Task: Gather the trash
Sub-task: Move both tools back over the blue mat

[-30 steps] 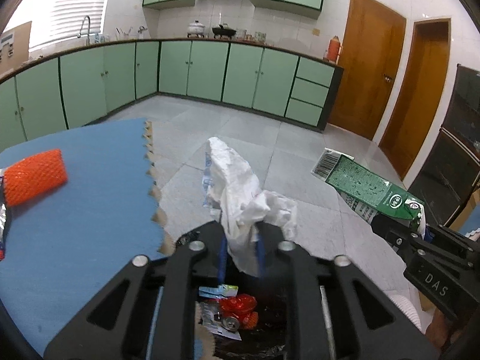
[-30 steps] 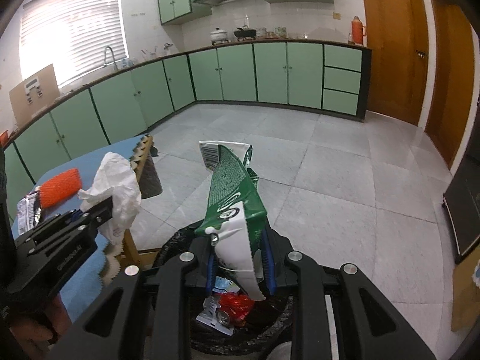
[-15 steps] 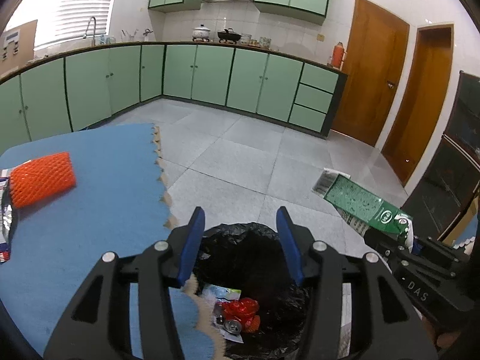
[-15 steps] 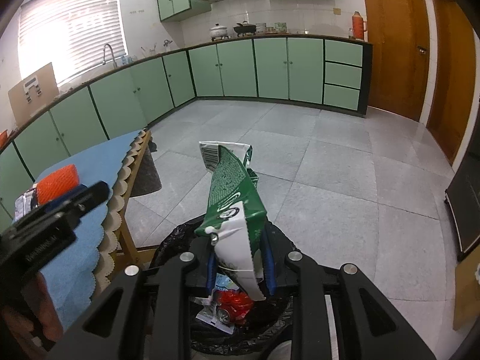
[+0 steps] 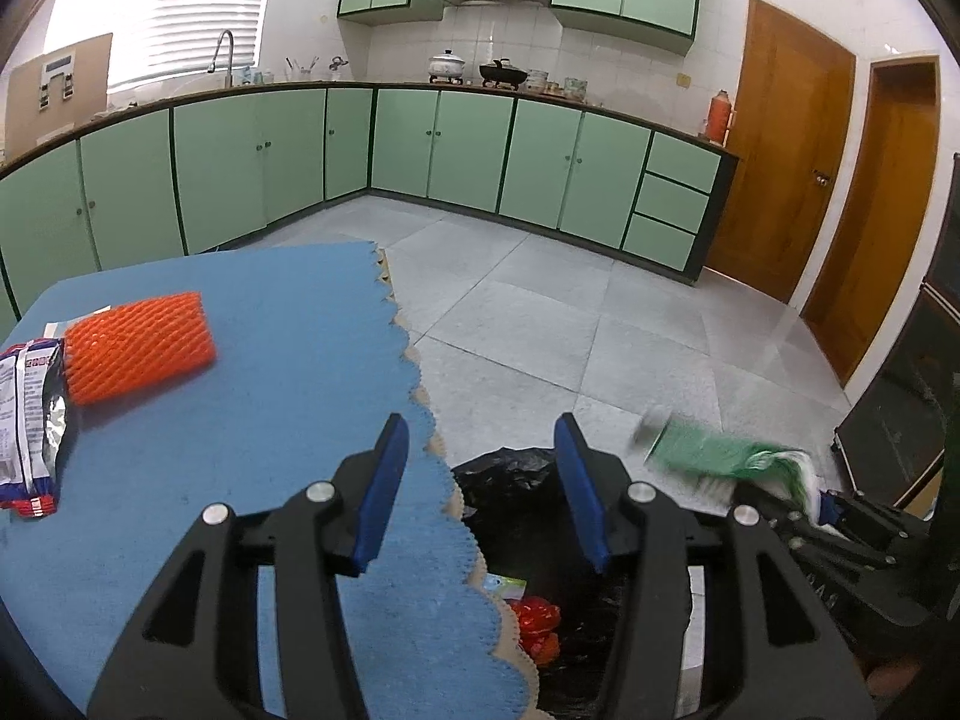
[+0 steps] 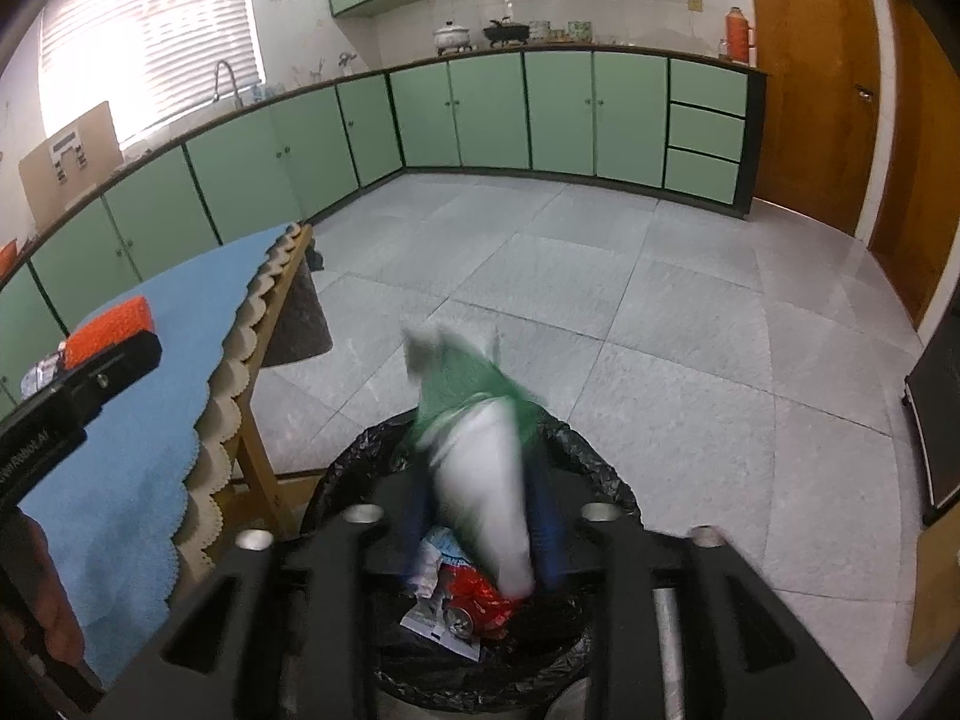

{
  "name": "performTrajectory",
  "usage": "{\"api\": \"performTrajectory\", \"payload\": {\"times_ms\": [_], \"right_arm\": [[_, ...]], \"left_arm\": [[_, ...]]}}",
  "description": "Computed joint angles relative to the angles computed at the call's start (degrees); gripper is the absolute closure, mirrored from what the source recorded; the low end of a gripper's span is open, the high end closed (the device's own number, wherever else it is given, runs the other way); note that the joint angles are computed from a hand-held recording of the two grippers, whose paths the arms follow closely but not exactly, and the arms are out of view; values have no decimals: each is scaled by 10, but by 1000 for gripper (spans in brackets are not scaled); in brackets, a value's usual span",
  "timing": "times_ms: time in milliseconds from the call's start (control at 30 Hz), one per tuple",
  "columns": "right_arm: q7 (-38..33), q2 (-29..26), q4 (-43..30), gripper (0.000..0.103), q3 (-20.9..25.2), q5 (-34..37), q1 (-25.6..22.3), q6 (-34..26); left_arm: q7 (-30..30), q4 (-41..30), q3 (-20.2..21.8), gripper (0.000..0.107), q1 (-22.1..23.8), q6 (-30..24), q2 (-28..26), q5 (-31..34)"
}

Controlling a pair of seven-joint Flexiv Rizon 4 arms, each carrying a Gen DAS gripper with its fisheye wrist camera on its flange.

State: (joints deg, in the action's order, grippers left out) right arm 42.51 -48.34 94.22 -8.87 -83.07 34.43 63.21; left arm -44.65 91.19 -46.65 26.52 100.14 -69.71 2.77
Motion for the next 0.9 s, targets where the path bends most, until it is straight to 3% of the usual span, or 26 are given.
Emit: {"api": "performTrajectory", "payload": {"times_ms": [233,500,667,900], "right_arm": [[8,8,6,40,0,-4,7,-24],[10,25,3,7,7,-18,22,-76],[-2,19,-26,6,13,-29,25,-83],[-39,-21,-107,6,1,-13,41,-64]], "left_arm": [[-3,4,3,57,1,2,6,0],[-10,16,-8,45,30,17,12,15],[-23,21,-7,36,60,37,18,29],[-70,-2,46,30,76,59,38,31]]}}
